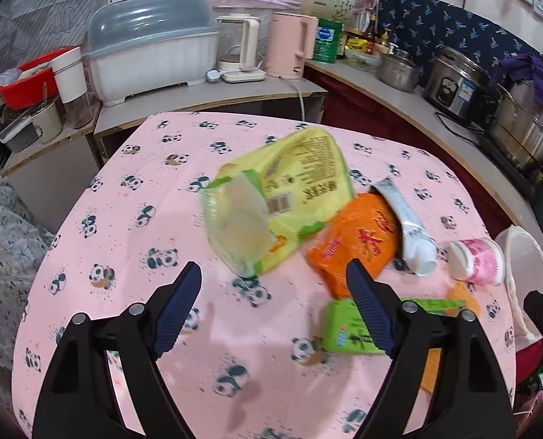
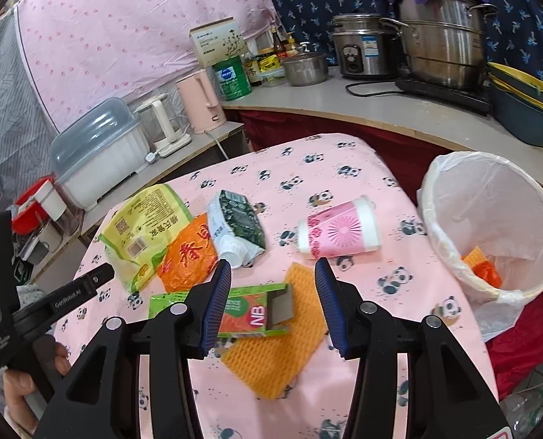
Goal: Collect trash
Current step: 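Move both tools back over the remaining trash on the table, then grasp the yellow-green snack bag with the left tool while the right tool grasps the orange bag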
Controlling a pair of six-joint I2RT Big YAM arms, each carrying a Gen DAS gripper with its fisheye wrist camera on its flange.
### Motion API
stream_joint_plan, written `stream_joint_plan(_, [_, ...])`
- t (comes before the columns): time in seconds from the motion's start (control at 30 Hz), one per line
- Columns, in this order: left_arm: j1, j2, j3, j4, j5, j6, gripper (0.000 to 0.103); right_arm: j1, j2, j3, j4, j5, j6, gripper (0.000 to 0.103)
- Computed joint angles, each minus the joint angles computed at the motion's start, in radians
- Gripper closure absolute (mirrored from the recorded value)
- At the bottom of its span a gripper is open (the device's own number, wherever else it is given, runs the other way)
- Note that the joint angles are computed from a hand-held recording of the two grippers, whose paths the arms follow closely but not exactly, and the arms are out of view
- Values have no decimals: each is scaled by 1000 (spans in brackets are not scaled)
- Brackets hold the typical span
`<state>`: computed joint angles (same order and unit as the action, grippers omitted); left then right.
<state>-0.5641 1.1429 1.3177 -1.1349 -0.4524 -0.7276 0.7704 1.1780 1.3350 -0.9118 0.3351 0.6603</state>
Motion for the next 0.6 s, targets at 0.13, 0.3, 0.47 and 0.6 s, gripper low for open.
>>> stream_joint_plan(0.13, [58, 8, 2, 22, 32, 39, 26, 15, 48, 31, 7, -7, -3, 56])
stream_joint_plan(0.3, [115, 41, 16, 62, 63, 82, 26, 20, 101, 73, 16, -18, -14, 56])
stream_joint_plan(0.47, [159, 82, 31, 91, 127, 116, 26, 12, 132, 99, 20, -22, -21, 56])
stream_joint_plan(0.6, [171, 110, 40, 100, 158, 119, 33, 0, 142, 102, 21, -26, -15, 56])
